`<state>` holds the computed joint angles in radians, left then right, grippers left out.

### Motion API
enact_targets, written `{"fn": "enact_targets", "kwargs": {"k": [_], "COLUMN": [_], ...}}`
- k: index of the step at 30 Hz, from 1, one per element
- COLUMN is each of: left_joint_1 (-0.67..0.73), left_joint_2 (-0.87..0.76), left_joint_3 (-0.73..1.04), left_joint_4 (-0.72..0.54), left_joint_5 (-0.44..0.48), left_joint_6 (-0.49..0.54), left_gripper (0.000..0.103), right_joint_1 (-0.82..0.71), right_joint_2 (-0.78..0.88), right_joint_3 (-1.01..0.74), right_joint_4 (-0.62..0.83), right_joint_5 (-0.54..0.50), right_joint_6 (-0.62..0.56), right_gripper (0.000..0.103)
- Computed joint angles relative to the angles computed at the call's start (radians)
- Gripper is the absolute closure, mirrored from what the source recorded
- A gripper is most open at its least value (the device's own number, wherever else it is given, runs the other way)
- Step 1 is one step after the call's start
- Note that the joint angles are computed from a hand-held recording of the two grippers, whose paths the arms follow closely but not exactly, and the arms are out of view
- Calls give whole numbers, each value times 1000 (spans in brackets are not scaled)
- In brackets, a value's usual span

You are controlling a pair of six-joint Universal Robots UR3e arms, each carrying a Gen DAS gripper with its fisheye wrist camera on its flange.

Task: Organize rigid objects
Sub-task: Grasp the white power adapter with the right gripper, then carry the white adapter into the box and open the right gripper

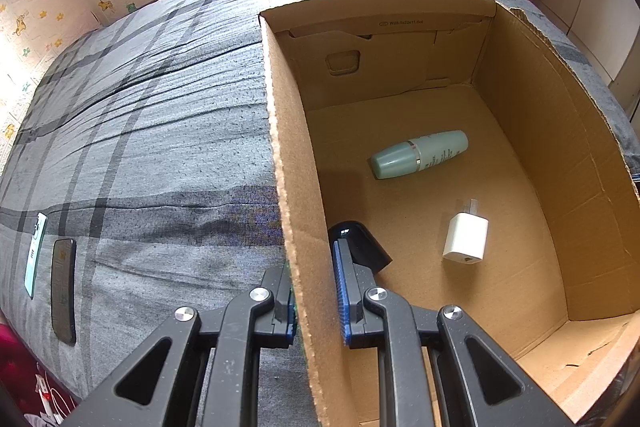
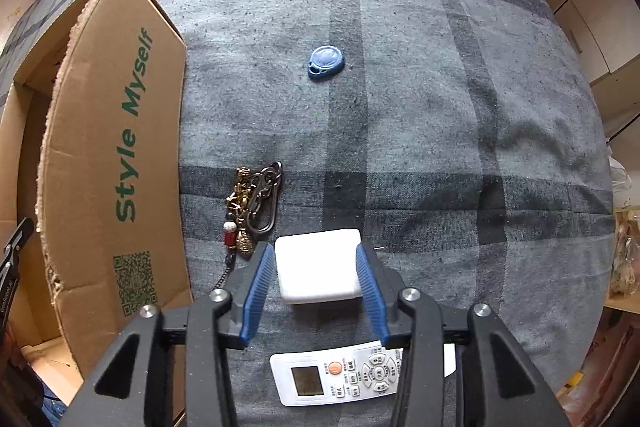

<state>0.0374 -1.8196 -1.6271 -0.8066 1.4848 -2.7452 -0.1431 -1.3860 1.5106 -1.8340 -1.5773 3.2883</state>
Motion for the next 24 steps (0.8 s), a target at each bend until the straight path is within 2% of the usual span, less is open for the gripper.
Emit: {"fn": "enact_targets", "kwargs": {"k": [9,19,24], "left_joint_1": [0,0,-1], "left_joint_2": [-1,-1,-1], "left_joint_3": [2,1,-2], "left_joint_4": [-2,0,5], "left_joint_5": [1,1,2], "left_joint_6": [1,1,2], "left_gripper": [86,86,86], "right_joint_1": [16,43,68], "right_joint_2": [54,10,-21], "right_joint_3": [32,90,37], "right_joint_4": [-51,-78,-4], "right_joint_5": [-39,-63,-62], "right_joint_6": [-4,23,48], "right_gripper": [43,47,47]}}
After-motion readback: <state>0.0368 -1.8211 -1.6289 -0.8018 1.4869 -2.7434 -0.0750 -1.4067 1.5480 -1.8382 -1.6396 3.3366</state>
